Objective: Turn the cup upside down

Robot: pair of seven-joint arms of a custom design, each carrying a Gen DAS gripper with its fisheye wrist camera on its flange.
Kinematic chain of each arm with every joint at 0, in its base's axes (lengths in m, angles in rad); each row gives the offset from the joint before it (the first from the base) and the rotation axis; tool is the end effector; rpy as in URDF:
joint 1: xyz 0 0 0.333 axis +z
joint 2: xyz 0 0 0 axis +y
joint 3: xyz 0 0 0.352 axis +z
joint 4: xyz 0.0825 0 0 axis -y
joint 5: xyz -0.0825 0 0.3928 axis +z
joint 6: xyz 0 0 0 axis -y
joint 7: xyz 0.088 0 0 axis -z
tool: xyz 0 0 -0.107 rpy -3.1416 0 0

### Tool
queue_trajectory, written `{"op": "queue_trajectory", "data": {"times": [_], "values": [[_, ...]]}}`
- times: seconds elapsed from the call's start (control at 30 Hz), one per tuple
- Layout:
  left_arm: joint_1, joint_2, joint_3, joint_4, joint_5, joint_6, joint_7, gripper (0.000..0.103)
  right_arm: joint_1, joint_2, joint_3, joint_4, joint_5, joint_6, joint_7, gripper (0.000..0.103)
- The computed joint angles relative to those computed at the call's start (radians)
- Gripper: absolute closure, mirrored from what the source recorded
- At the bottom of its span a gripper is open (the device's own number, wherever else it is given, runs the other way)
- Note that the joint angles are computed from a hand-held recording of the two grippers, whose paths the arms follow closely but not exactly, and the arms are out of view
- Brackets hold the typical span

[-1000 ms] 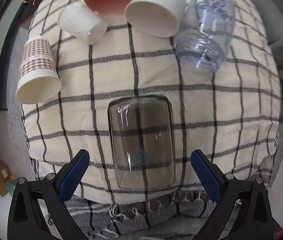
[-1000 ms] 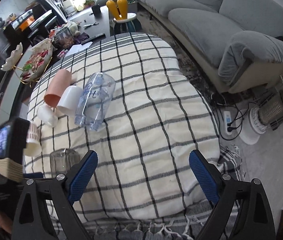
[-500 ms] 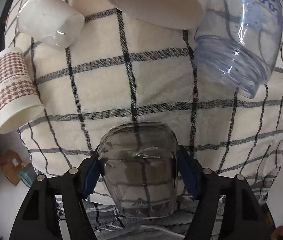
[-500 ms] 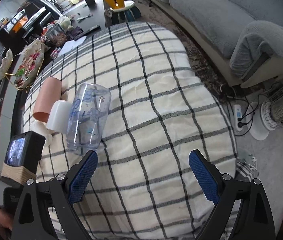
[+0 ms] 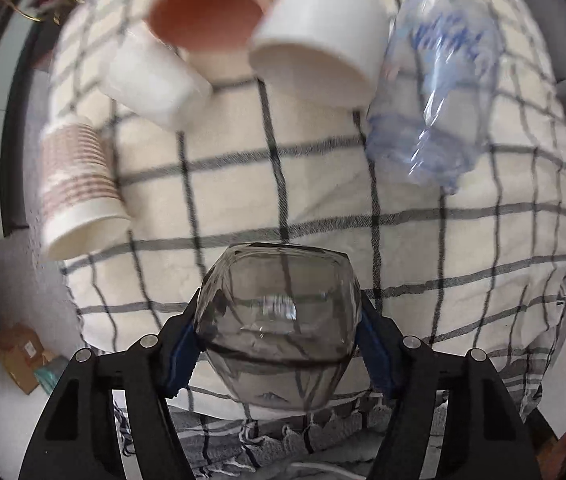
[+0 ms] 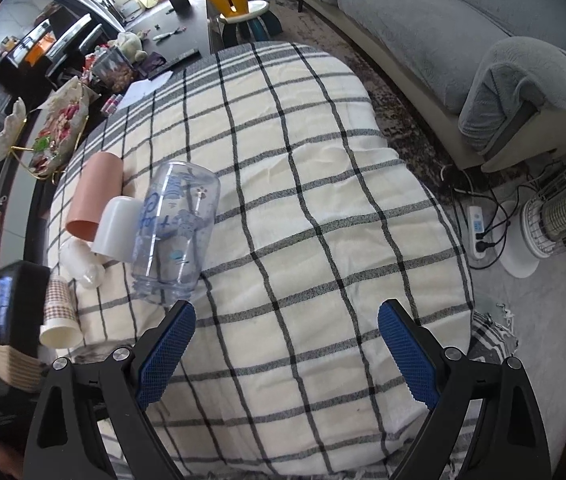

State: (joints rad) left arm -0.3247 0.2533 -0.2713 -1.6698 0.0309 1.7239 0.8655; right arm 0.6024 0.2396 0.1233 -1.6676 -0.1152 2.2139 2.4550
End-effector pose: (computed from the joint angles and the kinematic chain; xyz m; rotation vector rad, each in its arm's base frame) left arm 0.5305 -0.3383 0.4778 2.2771 -2.0528 -0.2814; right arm 0.5147 0.4408 0.5293 -1.8862 2.1097 -0.0965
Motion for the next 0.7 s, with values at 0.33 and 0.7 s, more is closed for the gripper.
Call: {"op": "queue_trajectory", "data": {"times": [0.33, 0.7], "values": [[-0.028, -0.263, -0.011, -0.288, 0.260, 0.391, -0.227, 0.035, 0.026, -0.070, 0.018, -0.061, -0.091, 0.007, 0.051, 0.010], [0.033, -0.422, -0.077, -0.614, 0.865, 0.761, -0.835, 0.035, 0.056, -0.110, 0.047, -0.165, -0.265, 0.050, 0.149, 0.010]]}}
